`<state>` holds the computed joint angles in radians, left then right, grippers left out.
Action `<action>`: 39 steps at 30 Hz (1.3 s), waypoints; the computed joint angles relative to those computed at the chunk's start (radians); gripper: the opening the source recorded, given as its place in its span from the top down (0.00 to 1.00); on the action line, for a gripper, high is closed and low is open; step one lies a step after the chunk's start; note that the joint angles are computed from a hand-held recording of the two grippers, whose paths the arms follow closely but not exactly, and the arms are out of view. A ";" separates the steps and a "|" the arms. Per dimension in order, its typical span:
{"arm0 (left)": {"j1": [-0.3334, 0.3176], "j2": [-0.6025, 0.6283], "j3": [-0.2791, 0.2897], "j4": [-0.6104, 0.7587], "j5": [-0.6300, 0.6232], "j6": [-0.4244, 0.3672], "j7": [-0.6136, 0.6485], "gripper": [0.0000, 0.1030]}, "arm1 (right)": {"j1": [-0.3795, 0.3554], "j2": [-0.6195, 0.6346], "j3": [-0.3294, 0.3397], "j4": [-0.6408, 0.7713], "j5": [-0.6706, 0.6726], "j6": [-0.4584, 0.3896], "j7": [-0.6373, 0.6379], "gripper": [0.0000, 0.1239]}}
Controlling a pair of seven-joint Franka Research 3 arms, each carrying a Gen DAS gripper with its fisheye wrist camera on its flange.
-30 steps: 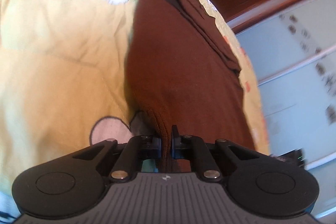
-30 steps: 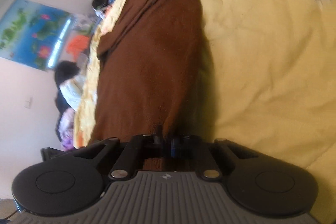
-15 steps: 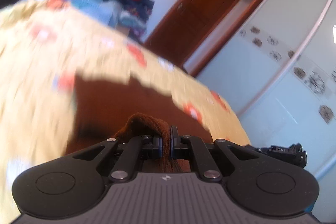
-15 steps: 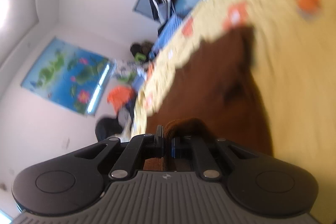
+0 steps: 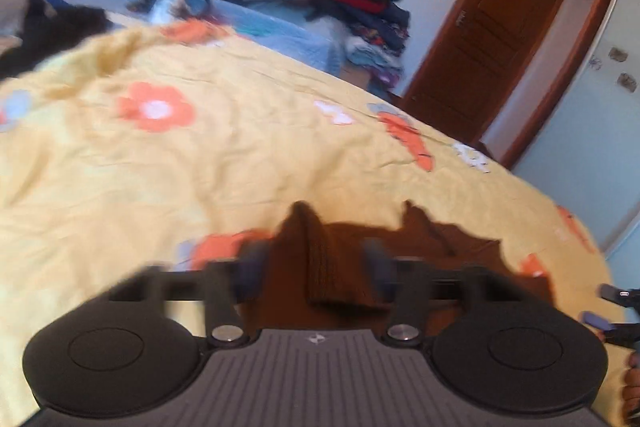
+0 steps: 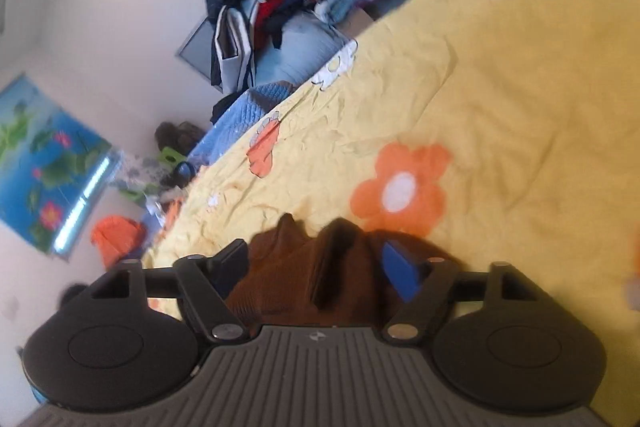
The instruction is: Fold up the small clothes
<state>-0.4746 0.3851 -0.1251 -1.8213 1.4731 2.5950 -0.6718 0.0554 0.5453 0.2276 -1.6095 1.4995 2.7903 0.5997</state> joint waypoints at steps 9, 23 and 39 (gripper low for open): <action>0.045 -0.035 -0.043 -0.148 0.162 0.158 -0.277 0.14 | 0.031 -0.180 -0.028 -0.315 -0.093 -0.007 -0.044 0.34; 0.018 -0.108 -0.061 -0.185 -0.009 0.347 -0.035 0.88 | 0.040 -0.336 -0.089 -0.420 -0.333 -0.201 -0.032 0.83; -0.090 -0.059 -0.129 -0.054 0.131 -0.137 0.701 0.18 | 0.031 -0.216 -0.166 -0.236 -0.116 -0.346 0.111 0.43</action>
<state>-0.5648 0.3266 -0.2540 -1.8758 1.6044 2.4584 0.0296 0.0864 0.3288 0.0613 -1.8460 1.3839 2.4439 0.7107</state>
